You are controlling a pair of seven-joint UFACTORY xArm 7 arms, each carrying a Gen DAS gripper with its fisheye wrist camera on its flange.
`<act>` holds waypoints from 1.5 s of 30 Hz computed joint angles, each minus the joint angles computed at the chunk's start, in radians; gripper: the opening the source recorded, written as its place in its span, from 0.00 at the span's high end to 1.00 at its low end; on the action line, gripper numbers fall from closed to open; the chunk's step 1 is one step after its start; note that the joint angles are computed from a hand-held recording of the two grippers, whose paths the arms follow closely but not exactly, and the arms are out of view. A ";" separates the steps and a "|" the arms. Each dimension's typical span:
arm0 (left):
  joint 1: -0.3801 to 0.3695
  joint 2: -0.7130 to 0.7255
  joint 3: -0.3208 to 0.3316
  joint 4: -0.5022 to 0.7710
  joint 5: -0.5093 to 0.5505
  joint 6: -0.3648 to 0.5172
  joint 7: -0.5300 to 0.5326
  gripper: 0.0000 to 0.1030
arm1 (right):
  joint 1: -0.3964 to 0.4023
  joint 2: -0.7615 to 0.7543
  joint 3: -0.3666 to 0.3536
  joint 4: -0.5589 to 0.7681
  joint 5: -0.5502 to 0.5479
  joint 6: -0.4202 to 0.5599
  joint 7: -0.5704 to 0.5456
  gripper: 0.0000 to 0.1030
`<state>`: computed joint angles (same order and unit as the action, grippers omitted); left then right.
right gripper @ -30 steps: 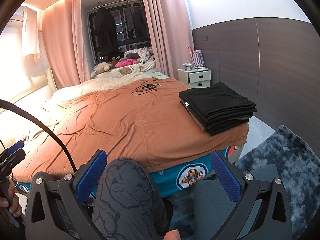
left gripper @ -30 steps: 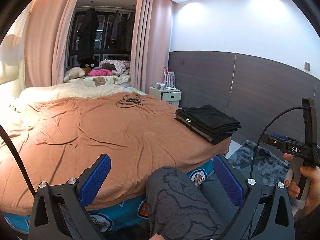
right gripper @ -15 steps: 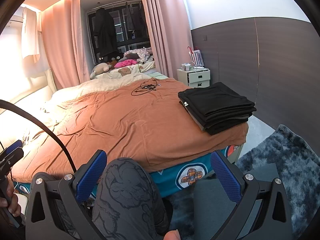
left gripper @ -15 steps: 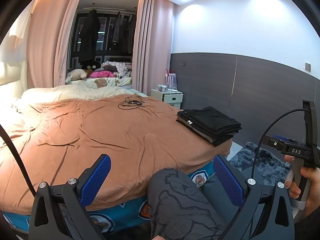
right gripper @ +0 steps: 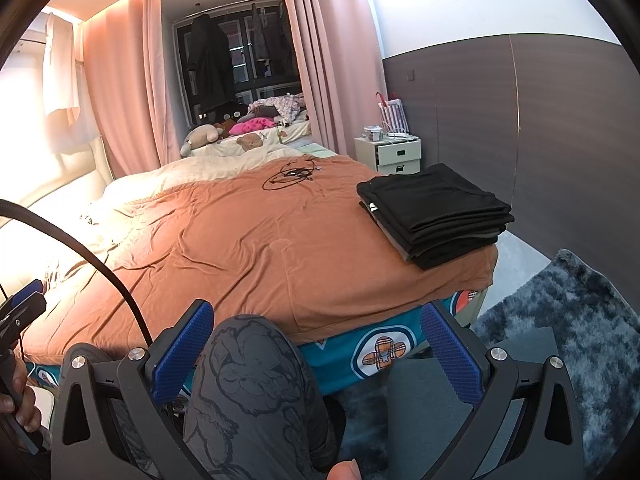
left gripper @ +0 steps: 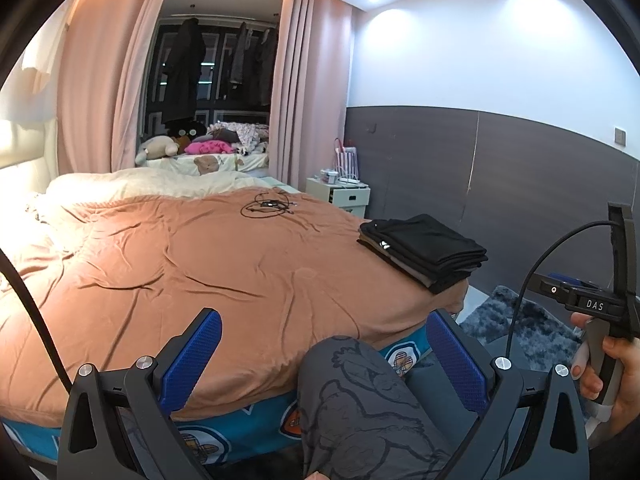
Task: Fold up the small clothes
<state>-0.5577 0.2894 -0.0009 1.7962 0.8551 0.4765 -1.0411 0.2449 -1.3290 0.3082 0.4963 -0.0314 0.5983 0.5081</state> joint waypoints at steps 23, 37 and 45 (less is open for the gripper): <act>-0.004 0.000 0.009 -0.005 0.017 0.012 -0.033 0.00 | 0.001 0.002 -0.009 -0.004 0.001 0.001 -0.005 0.00; 0.019 -0.049 -0.003 -0.061 0.109 0.007 -0.154 0.00 | 0.000 -0.012 -0.032 -0.021 0.008 0.004 -0.018 0.00; 0.049 -0.089 -0.022 -0.110 0.167 -0.011 -0.207 0.00 | -0.003 -0.010 -0.043 -0.008 0.008 0.013 -0.041 0.00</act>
